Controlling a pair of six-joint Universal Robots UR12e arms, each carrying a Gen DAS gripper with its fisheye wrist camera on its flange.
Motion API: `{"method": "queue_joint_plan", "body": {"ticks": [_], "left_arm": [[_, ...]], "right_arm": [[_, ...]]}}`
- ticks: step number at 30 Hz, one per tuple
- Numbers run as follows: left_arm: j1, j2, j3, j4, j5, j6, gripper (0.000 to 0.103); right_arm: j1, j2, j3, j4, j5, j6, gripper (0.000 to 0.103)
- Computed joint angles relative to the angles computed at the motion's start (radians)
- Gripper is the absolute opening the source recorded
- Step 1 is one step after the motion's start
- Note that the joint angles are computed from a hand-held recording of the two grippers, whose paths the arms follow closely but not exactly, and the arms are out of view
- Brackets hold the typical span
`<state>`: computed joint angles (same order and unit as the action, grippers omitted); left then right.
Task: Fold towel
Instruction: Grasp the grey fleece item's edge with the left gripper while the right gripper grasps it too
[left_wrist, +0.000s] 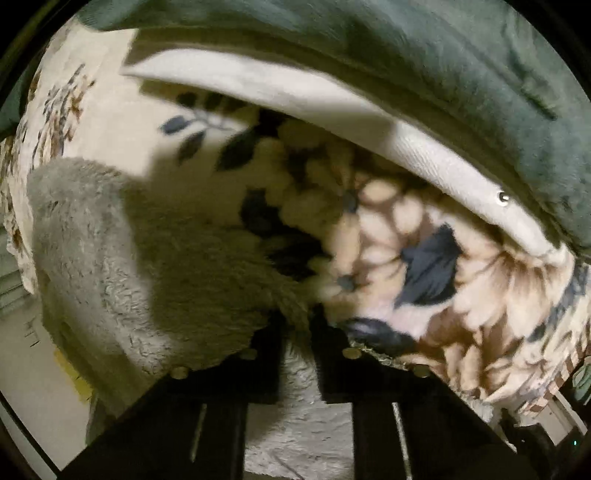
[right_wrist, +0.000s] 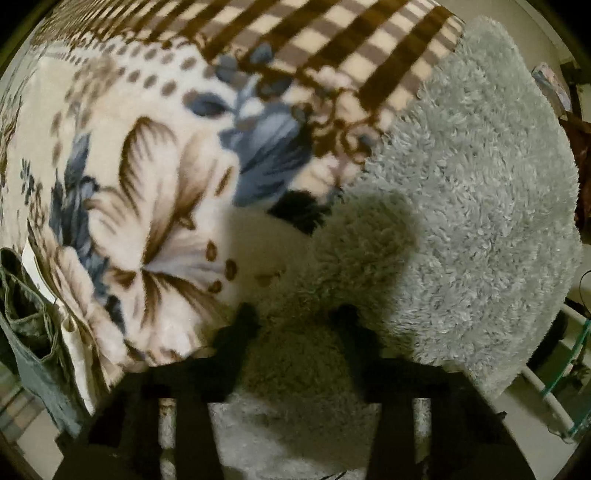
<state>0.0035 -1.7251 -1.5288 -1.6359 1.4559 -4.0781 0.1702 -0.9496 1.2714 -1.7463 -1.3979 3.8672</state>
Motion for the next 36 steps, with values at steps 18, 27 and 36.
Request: {"method": "queue_joint_plan", "body": {"ticks": [18,27,36], "left_arm": [[-0.122,0.366,-0.233,0.189,0.004,-0.107,0.005],[-0.275,0.425,-0.370,0.159,-0.022,-0.230,0.005],[-0.271,0.441,-0.453,0.260,-0.046,-0.277,0.010]], "right_arm": [[-0.102,-0.370,0.378,-0.189,0.082,-0.275,0.007],[-0.188,-0.537,0.632,-0.170,0.021,-0.433,0.007],[-0.237,-0.558,0.725,-0.163,-0.054,-0.485,0.006]]}}
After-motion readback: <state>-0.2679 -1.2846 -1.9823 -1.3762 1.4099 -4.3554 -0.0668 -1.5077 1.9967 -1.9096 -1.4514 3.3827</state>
